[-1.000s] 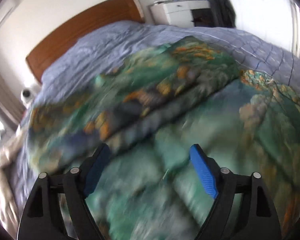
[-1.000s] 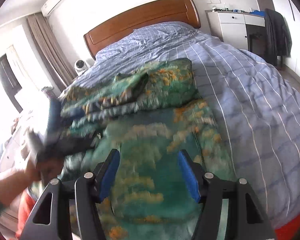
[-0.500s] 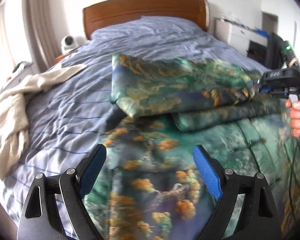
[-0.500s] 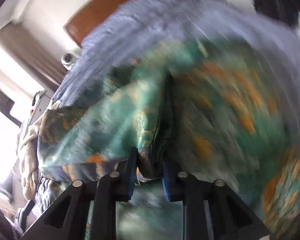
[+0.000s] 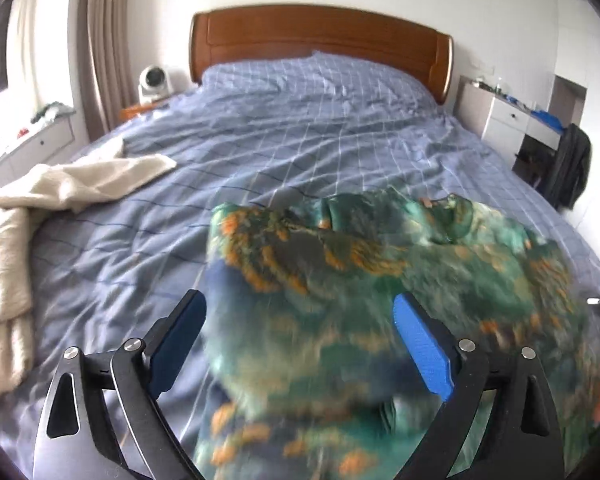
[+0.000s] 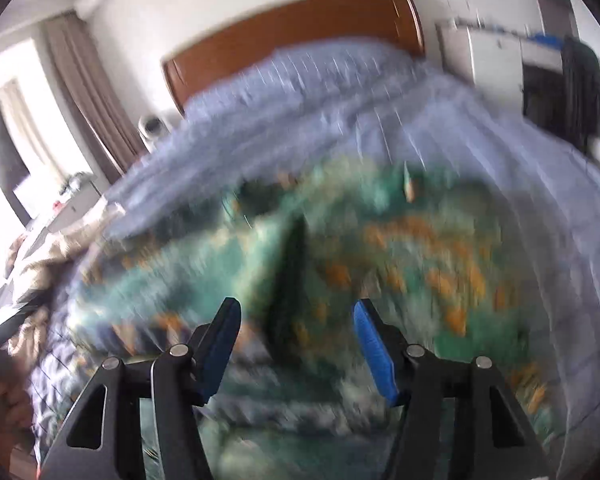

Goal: Fold large clothes

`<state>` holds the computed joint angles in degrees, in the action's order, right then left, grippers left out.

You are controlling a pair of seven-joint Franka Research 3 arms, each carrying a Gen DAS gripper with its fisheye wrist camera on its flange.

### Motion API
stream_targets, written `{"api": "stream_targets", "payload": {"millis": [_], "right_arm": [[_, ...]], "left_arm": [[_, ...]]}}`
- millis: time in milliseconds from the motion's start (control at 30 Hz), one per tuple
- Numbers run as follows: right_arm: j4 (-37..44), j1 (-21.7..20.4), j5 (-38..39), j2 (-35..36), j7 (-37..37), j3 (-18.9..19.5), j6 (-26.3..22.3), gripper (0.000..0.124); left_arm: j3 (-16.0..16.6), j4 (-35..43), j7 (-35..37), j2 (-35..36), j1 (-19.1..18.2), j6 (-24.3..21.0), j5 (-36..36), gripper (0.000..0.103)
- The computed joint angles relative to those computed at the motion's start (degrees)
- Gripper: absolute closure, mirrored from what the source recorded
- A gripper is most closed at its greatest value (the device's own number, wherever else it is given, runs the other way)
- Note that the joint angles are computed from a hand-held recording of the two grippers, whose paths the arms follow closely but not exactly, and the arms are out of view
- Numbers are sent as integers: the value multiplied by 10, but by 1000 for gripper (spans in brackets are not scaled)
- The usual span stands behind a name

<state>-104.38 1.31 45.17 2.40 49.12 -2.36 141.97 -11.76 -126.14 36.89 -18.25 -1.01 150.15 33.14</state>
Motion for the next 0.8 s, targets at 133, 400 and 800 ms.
{"api": "stream_targets", "payload": {"millis": [133, 400, 800], "right_arm": [[69, 0, 33, 40, -72, 13, -65, 63], [98, 21, -117, 118, -17, 28, -123, 66], [65, 6, -66, 107, -49, 35, -93, 66]], "left_arm": [[18, 8, 27, 58, -8, 17, -33, 16], [32, -40, 58, 55, -10, 31, -70, 14], [48, 127, 83, 193, 4, -14, -125, 14]]}}
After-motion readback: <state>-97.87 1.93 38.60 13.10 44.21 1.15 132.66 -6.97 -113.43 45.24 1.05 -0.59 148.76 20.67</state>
